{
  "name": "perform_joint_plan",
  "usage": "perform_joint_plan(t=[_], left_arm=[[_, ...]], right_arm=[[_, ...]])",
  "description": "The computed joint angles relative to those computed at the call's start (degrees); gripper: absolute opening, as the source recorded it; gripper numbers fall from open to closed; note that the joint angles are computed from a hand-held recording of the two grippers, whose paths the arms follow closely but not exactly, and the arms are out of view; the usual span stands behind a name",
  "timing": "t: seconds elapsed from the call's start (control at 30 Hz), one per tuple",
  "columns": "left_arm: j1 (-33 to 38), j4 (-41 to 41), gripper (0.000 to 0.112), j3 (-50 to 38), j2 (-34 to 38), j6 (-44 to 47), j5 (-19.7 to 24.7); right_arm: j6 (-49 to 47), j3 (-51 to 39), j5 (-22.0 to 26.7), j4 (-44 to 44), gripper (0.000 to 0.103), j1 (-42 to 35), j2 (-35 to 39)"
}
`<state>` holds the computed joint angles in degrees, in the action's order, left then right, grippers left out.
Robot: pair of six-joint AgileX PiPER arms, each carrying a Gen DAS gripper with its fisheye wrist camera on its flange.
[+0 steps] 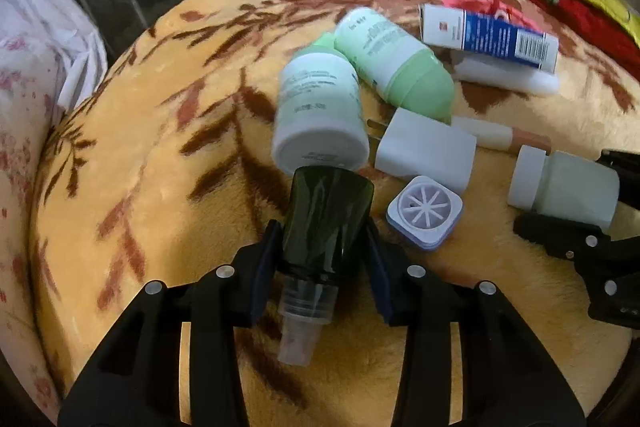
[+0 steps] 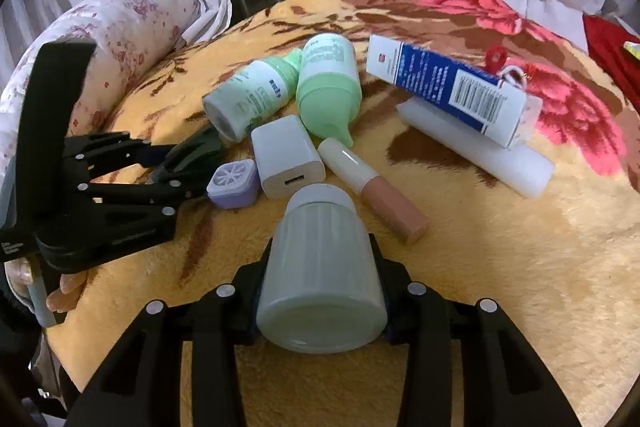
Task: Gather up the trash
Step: 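Carry the white jar and green spray bottle into the orange bin and release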
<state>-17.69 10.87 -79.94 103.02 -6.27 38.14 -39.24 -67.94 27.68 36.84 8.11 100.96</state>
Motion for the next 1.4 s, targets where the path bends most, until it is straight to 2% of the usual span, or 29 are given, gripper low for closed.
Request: perform_joint_plan(t=[0.17,0.27,0.37,0.43,0.53,0.6,0.67,0.77,0.9,1.03,1.1,1.17,1.27,1.4], left_arm=[[0.43,-2.75,0.040,6.79,-7.91,-5.18,-2.32],[-3.75,3.66,0.040,11.98,-14.07,-15.58,-2.90],[-9.96,10.80,0.040,15.89,-19.49,-26.86,-1.25],[-14.17,15.37,0.040,18.26,-22.59,-34.08,0.34],[-24.11,26.09,0.040,21.84,-26.83,-48.99,6.69],[-30.46,31.08,0.040,24.15,-29.20,-56.76,11.24],[-36.25,33.99,0.040,27.35,-32.17,-63.20,13.84],[-44.22,34.56,0.040,31.71,-35.18,-71.49,16.67],[-53.12,33.15,0.040,36.23,-35.62,-81.47,18.55],[-59.31,31.10,0.040,39.70,-32.73,-88.68,17.85],[-60.65,29.80,0.039,41.18,-31.83,-90.64,15.93],[-60.50,27.87,0.037,43.08,-30.86,-91.82,12.07],[-59.91,26.06,0.037,45.17,-28.84,-92.88,7.04],[-56.61,23.04,0.036,46.03,-25.87,-89.09,1.50]], right_arm=[[-2.95,1.52,1.89,4.19,0.041,-2.10,-1.99],[-4.75,3.75,2.30,5.58,0.041,-2.86,-4.32],[-9.02,8.03,3.40,9.00,0.041,-4.06,-8.93],[-11.79,11.00,4.08,10.96,0.041,-4.97,-12.33],[-15.92,16.10,6.07,13.39,0.041,-7.33,-18.89],[-19.09,19.67,8.18,14.84,0.041,-9.79,-23.79],[-21.77,23.27,11.15,15.72,0.041,-13.02,-29.05],[-24.55,27.95,16.66,15.61,0.041,-18.17,-35.84],[-30.39,35.05,25.31,13.98,0.041,-26.89,-44.22],[-35.19,42.02,30.66,10.16,0.041,-33.50,-49.87],[-37.64,45.54,31.06,8.26,0.041,-35.72,-51.11],[-39.73,48.12,30.94,7.12,0.041,-37.47,-51.46],[-40.86,51.64,27.30,4.99,0.041,-37.13,-49.22],[-40.49,54.01,21.63,4.57,0.041,-33.63,-45.22]])
